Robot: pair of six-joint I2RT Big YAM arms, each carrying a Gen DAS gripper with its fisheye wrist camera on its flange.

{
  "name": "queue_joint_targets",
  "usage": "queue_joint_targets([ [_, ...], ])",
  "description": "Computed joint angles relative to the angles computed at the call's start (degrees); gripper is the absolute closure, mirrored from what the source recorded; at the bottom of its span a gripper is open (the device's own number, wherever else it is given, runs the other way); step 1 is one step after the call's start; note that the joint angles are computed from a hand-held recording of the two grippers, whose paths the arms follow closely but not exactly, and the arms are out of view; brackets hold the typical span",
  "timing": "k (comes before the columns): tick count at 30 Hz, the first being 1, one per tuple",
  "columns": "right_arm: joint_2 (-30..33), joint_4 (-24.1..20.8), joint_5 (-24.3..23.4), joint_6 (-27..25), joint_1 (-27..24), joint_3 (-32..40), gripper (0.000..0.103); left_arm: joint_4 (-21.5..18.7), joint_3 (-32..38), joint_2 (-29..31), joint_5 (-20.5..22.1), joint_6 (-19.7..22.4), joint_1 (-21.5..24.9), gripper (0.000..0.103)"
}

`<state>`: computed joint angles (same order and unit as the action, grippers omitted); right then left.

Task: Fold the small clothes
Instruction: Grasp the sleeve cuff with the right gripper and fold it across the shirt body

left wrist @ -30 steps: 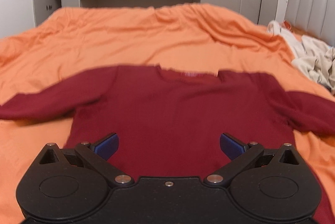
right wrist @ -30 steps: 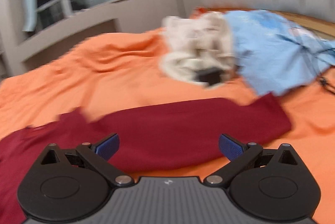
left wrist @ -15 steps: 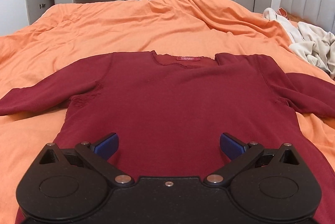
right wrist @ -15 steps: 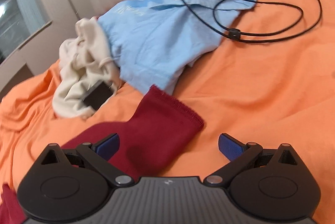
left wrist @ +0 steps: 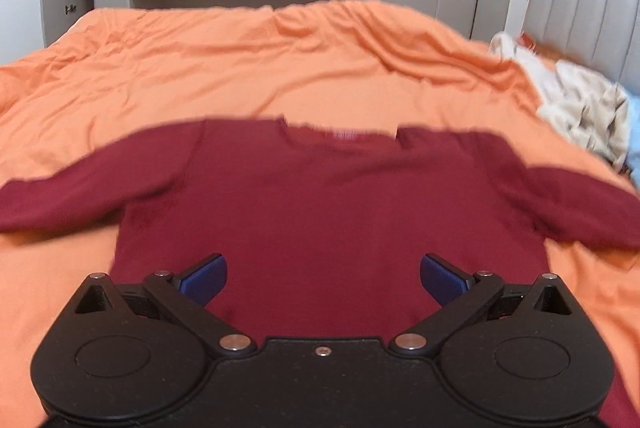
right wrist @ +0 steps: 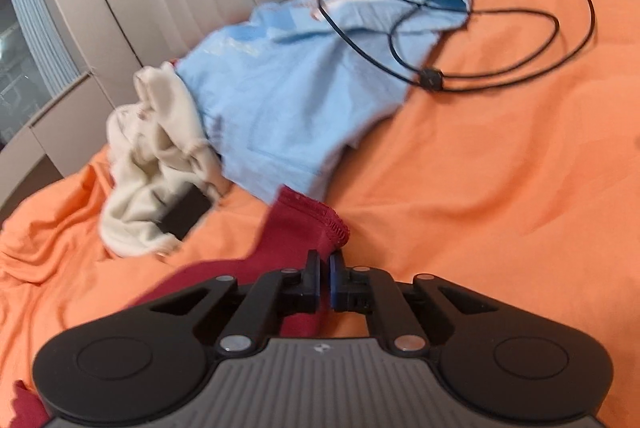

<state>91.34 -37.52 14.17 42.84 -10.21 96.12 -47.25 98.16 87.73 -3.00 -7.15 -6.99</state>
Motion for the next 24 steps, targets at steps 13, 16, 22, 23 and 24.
queue_joint_targets([
  [13,3.77,1.50,-5.11,-20.97,13.76,17.60,0.098,-3.69,7.73,2.74,1.84,-1.13,6.56,0.000],
  [16,7.15,0.07,-7.84,-23.62,17.80,24.72,0.098,-3.92,8.24,2.51,1.12,-2.64,8.05,0.000],
  [22,15.61,-4.88,-13.37,-27.08,25.33,38.96,0.098,-3.29,8.58,1.89,-0.24,-6.04,11.26,0.000],
  [23,16.81,-5.62,-14.61,-27.40,26.28,40.53,0.098,-3.22,8.61,1.82,-0.26,-6.59,11.83,0.000],
  [24,17.44,-6.30,-15.41,-27.66,27.39,41.45,0.098,-3.30,8.71,1.79,-0.43,-7.30,12.41,0.000],
])
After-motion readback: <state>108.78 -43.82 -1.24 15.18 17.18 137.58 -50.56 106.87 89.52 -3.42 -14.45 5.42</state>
